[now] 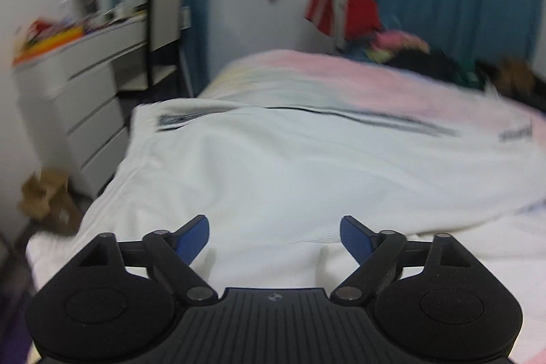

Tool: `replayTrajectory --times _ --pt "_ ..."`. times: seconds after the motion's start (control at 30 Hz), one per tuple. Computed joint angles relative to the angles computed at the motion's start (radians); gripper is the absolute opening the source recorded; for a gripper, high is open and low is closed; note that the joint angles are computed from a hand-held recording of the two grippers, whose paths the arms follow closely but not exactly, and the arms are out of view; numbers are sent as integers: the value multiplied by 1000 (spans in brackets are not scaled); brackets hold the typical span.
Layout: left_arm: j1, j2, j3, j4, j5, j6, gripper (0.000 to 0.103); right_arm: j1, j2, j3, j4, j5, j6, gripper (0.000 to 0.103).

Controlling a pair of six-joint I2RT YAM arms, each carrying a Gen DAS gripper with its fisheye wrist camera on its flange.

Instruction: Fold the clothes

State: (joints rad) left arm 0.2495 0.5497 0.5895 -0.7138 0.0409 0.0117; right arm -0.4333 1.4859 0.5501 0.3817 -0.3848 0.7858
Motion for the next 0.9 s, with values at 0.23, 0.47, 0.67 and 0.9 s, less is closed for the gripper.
replayTrajectory --times 0.23,0.47,0.67,0.9 --pt "90 -160 63 -239 14 -87 96 -40 351 219 149 3 8 51" --pt "-98 -148 30 -187 -171 -203 98 -16 521 400 167 34 36 20" --pt "70 -71 -20 -70 -22 -154 97 -11 383 336 94 87 -9 9" --pt "159 -171 0 -137 59 -97 98 -66 183 207 -34 135 -89 8"
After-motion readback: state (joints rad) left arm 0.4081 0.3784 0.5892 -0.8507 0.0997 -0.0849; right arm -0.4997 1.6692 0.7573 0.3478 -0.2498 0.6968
